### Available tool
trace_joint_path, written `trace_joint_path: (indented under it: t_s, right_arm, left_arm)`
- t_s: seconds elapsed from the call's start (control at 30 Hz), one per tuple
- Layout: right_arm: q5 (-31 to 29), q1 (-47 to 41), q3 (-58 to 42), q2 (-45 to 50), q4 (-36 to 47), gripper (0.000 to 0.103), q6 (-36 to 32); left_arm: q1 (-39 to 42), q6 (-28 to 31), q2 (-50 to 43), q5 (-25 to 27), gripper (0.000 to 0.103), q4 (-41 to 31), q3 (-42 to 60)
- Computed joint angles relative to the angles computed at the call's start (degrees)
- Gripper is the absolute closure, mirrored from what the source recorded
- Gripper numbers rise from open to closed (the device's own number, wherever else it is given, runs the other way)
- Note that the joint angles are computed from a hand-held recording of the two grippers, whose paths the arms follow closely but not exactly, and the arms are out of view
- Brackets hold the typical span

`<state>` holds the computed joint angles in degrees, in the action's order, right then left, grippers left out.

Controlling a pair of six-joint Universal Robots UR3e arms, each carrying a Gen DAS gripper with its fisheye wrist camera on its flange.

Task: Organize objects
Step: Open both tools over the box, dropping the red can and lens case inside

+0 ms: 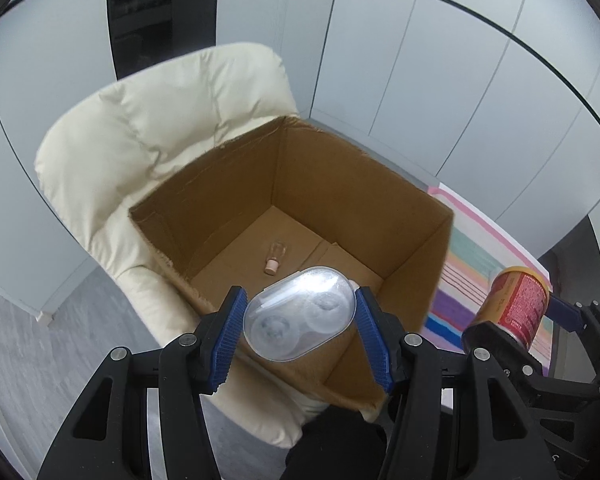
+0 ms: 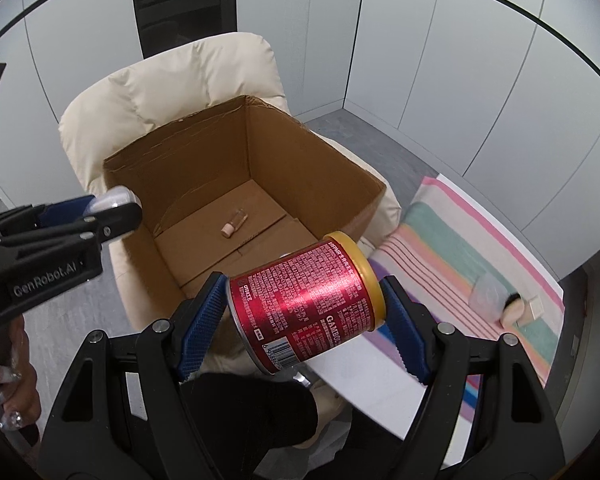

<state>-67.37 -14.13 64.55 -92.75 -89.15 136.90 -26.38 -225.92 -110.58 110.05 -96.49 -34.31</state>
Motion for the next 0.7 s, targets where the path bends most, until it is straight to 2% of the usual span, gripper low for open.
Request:
trace_joint_path:
  t_s: [0.2, 0.4, 0.53, 0.7]
  right_arm:
    - [-3.62, 6.61, -5.16, 10.34, -6.43, 0.024, 4.44]
    - [-6.19, 11.05, -13.63, 20.39, -9.07, 0.024, 7.81]
    - [-6.48, 12.73, -19.14, 25.44, -8.90, 0.024, 8.69]
    - [-5.16, 13.11, -19.47, 27.40, -10.14, 0.023, 8.17]
  left_arm:
    - [4.72, 3.26, -5.23, -2.76, 0.047, 0.96, 3.73]
    - [8.03, 5.74, -10.10, -3.73, 0.047, 1.02, 8.63]
    - [9.27, 6.06, -10.29, -3.83, 0.047, 2.10, 7.06]
    - [9.03, 6.33, -9.92, -2.24, 0.046, 4.31, 4.16]
